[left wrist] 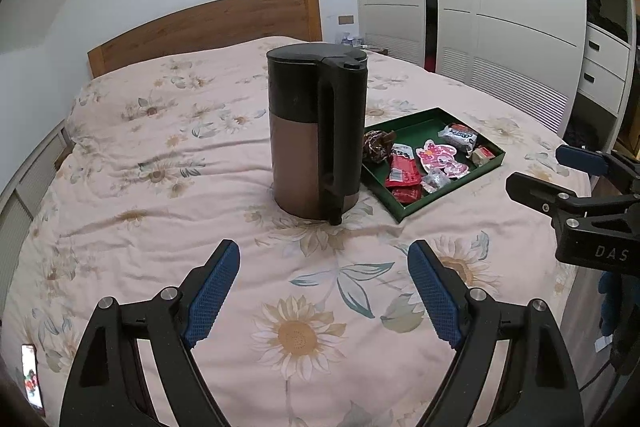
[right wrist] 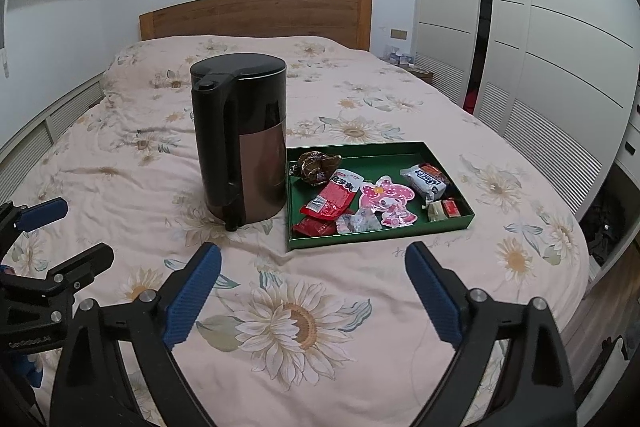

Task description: Organize snacks

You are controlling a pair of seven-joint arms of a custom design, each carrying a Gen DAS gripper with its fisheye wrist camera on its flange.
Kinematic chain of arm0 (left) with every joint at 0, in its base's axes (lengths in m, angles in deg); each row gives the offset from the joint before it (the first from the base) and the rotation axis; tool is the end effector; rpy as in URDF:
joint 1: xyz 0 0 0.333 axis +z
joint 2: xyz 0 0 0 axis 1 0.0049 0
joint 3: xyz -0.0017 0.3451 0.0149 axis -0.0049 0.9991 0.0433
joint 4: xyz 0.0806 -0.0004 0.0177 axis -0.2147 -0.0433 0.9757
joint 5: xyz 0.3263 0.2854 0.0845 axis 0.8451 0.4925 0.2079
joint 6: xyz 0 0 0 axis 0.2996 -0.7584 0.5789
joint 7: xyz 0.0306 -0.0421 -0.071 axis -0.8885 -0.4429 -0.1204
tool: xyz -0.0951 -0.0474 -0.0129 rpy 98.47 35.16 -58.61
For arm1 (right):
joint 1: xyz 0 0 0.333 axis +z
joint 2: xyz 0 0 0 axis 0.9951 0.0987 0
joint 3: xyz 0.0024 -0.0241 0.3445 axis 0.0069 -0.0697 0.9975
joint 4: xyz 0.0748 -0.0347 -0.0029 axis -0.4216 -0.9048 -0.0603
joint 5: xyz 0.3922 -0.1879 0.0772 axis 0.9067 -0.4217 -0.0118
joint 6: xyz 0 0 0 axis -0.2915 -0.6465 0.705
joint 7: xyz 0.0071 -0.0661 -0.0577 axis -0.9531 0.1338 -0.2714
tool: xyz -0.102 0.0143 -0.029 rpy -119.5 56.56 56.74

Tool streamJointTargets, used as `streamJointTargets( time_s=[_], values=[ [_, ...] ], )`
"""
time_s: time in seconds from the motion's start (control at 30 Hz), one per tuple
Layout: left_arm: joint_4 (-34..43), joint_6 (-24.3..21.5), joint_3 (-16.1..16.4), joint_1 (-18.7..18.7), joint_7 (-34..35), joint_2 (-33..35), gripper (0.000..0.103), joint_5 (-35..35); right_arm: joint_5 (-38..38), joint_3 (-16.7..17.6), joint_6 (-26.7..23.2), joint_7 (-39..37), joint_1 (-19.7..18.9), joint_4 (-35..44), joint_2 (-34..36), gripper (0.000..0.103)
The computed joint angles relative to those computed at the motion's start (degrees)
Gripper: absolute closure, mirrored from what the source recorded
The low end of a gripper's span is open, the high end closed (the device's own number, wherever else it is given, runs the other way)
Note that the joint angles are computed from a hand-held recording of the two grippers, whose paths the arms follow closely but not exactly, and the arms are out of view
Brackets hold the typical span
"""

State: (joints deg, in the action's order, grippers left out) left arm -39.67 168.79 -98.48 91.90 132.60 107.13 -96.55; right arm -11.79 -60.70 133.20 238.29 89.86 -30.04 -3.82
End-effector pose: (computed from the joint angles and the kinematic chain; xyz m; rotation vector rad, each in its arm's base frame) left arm 0.7211 -0.1769 0.4714 -0.9940 2.3075 -1.0446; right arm 0.6252 0.0797 0.4933 -1.4431 1.9996 -1.0125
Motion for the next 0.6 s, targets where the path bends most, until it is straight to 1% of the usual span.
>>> streamJointTargets(
  time_s=[0.17,0.6],
  values=[
    [-0.3,-0.3,-0.8,0.8,2.0,-0.6,0.021,-2.1,0.5,-0.1,-0.1,-0.2,0.0,0.0,0.0,0.0],
    [-0.1,-0.7,0.1,0.1,3.0,-0.8,0.021,-3.6,0.5,0.1,-0.7,0.2,0.1,-0.2,-0.3,0.0]
  ],
)
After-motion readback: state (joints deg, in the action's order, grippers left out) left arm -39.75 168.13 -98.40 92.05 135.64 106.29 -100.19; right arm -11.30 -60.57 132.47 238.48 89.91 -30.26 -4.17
